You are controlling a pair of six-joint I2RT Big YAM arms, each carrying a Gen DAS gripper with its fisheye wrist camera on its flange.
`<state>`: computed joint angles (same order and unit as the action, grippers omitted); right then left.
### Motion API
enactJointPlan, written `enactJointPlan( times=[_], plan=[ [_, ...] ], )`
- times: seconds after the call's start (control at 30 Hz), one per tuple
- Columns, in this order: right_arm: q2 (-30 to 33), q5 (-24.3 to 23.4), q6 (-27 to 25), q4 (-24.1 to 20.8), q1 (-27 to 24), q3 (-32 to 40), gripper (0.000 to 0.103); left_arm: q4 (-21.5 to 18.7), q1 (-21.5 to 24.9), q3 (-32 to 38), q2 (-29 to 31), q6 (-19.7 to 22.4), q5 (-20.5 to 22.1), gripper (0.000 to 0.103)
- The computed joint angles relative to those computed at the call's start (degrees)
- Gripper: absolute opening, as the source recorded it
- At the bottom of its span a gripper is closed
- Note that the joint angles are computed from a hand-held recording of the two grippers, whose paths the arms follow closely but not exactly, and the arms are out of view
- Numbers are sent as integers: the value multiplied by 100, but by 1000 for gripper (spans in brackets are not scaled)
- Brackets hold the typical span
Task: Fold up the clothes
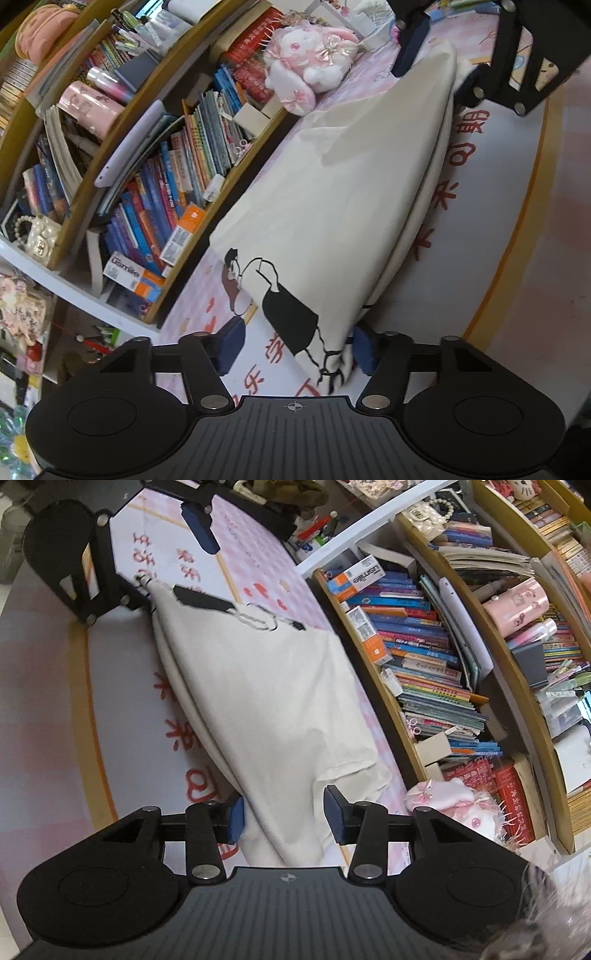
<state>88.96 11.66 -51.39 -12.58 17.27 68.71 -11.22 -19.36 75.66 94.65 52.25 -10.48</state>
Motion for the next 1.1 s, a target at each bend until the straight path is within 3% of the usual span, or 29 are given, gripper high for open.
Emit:
enactJointPlan(
  times=[0.13, 0.2, 0.3, 0.4, 0.7, 0.83, 1.1],
  plan=[
    [4, 228, -125, 49, 50, -131, 35, -1, -5, 3, 30, 75, 72, 47],
    [0, 295, -215, 87, 57, -197, 29, -67, -2, 35, 51, 147, 135, 35],
    [3, 301, -223, 44, 53, -212, 17, -425, 16, 182, 93, 158, 301, 14],
    [-3, 218, -90, -206, 28, -102, 14, -768, 22, 273, 73, 84, 412, 6],
    [-198, -422, 296, -1805, -144, 453, 13, -2048, 41, 510, -284, 5, 822, 4],
    [-427, -784, 359, -2484, -188, 565, 13, -2619, 60, 516, -580, -264, 967, 4],
    [-1032, -1317, 872, -3444, -196, 570, 13, -3312, 108, 432, -1165, -465, 1263, 4]
  ],
)
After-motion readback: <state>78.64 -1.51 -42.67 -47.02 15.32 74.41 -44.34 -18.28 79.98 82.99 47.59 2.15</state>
